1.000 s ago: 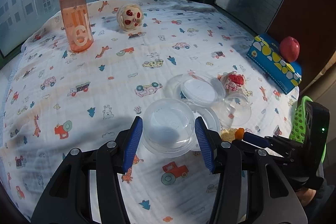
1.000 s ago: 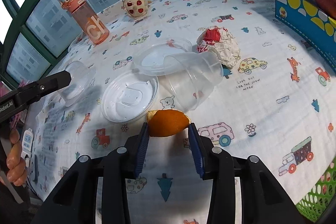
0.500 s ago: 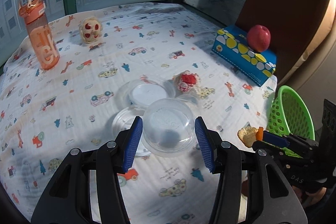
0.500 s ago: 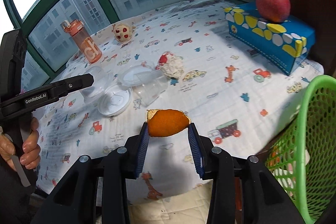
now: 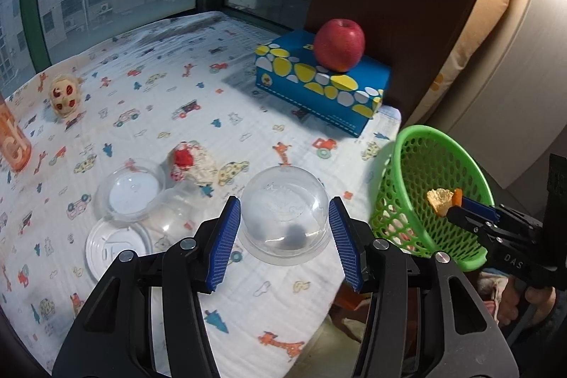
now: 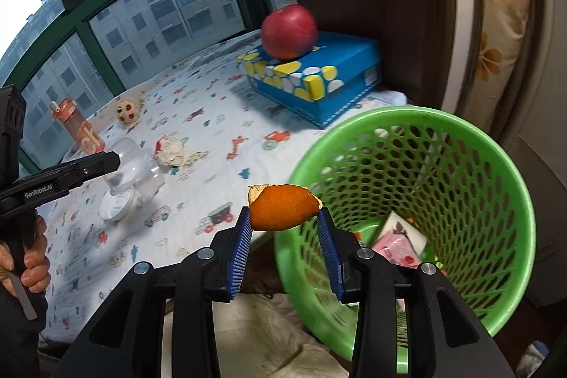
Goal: Collect trash
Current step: 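Carry peel and clear container over the wastebasket and open both tools to drop them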
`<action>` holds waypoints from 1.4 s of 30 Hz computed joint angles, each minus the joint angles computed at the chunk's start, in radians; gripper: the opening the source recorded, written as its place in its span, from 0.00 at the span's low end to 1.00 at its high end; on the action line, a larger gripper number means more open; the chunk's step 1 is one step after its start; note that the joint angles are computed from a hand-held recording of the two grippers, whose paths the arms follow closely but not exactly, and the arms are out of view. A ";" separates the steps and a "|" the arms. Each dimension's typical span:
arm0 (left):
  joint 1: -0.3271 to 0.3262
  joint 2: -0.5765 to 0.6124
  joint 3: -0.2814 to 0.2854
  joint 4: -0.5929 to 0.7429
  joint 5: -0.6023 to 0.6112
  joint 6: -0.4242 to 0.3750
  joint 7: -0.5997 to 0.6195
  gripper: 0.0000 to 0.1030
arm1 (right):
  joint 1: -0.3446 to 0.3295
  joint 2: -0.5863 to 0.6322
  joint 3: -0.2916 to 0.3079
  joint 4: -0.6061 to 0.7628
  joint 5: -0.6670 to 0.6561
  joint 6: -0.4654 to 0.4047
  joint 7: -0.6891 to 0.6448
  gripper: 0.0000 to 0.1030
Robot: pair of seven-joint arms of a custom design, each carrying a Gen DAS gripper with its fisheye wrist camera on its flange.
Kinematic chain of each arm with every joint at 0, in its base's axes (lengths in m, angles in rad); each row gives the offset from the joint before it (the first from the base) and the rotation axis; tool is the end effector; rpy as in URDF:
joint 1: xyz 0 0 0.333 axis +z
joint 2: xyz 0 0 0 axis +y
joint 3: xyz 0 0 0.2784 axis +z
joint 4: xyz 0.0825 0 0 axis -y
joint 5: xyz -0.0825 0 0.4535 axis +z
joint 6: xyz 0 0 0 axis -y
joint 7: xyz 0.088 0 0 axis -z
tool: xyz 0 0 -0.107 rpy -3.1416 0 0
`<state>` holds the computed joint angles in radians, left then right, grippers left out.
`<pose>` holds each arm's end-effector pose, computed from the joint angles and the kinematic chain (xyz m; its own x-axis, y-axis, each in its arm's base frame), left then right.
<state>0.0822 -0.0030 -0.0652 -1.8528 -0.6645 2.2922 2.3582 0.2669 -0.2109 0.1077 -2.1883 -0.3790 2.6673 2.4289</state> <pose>0.6671 -0.0024 0.5116 -0.4786 -0.8524 0.2106 -0.7353 0.2580 -0.6267 0.5601 0.2341 0.4895 -0.1239 -0.9728 -0.1956 -0.7306 0.2228 -0.6455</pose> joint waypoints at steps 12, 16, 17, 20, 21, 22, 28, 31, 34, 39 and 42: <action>-0.070 -0.030 -0.036 -0.006 0.000 -0.034 0.030 0.50 | -0.086 -0.172 -0.006 -0.168 -0.050 -0.078 0.092 0.37; -0.094 -0.036 -0.046 -0.010 0.008 -0.039 0.040 0.50 | -0.111 -0.198 0.000 -0.193 -0.071 -0.084 0.123 0.47; -0.100 -0.036 -0.048 -0.010 0.008 -0.043 0.040 0.50 | -0.115 -0.206 0.001 -0.199 -0.076 -0.084 0.132 0.47; -0.115 -0.033 -0.055 -0.007 0.015 -0.050 0.038 0.50 | -0.122 -0.225 -0.003 -0.217 -0.077 -0.074 0.143 0.47; -0.120 -0.034 -0.058 -0.009 0.015 -0.052 0.040 0.50 | -0.124 -0.237 -0.005 -0.226 -0.076 -0.069 0.146 0.48; -0.125 -0.033 -0.060 -0.009 0.015 -0.054 0.042 0.50 | -0.126 -0.244 -0.005 -0.232 -0.075 -0.065 0.148 0.49; -0.151 -0.018 -0.074 -0.001 0.023 -0.075 0.045 0.50 | -0.141 -0.288 0.004 -0.266 -0.083 -0.054 0.171 0.55; -0.160 -0.006 -0.080 0.004 0.031 -0.088 0.038 0.50 | -0.144 -0.310 0.003 -0.285 -0.078 -0.046 0.178 0.55; -0.166 0.004 -0.085 0.008 0.029 -0.097 0.035 0.51 | -0.148 -0.325 0.005 -0.299 -0.074 -0.043 0.184 0.57; -0.166 0.020 -0.087 0.018 0.009 -0.122 0.026 0.61 | -0.149 -0.334 0.004 -0.311 -0.061 -0.035 0.188 0.57; -0.163 0.009 -0.086 0.002 -0.003 -0.116 0.042 0.61 | -0.147 -0.331 0.004 -0.310 -0.055 -0.034 0.185 0.57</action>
